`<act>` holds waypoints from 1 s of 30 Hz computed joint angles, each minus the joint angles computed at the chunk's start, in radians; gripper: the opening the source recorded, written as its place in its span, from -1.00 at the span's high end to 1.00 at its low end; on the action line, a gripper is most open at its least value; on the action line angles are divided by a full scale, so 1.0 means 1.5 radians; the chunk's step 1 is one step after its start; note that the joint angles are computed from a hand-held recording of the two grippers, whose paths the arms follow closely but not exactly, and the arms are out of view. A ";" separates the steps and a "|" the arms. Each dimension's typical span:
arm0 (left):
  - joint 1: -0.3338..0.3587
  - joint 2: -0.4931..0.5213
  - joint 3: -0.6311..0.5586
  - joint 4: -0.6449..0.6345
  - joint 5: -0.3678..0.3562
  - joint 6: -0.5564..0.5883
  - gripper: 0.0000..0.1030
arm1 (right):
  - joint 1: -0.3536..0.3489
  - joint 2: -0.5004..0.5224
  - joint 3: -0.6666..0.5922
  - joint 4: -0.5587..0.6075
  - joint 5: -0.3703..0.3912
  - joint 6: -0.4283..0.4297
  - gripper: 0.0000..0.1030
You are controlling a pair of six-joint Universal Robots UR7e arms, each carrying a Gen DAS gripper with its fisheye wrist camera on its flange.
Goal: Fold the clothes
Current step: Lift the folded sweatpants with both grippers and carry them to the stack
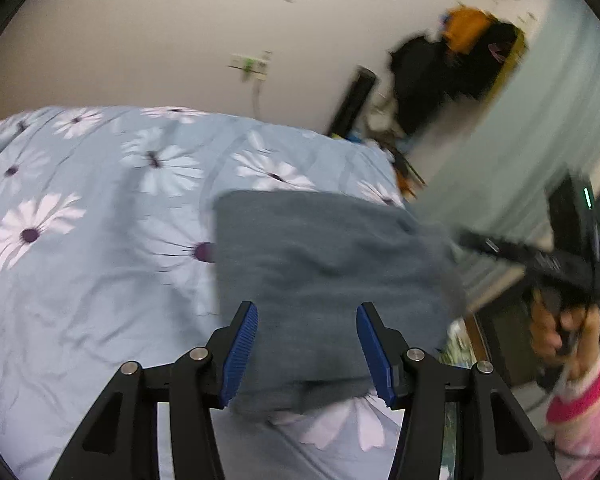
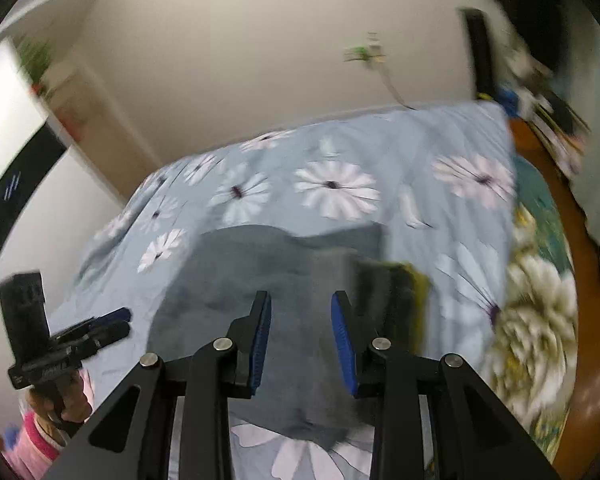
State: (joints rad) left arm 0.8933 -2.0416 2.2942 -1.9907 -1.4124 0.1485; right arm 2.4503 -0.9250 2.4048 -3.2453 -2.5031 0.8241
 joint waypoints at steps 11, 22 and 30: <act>0.040 0.059 0.066 -0.075 0.044 0.024 -0.08 | -0.181 0.065 -0.066 0.018 0.080 -0.092 0.42; 0.019 0.024 0.034 -0.051 0.009 0.008 -0.08 | -0.044 0.043 -0.069 0.113 0.014 -0.010 0.27; 0.070 0.108 0.041 -0.092 0.011 0.000 -0.08 | -0.058 0.073 -0.024 0.127 0.006 0.043 0.24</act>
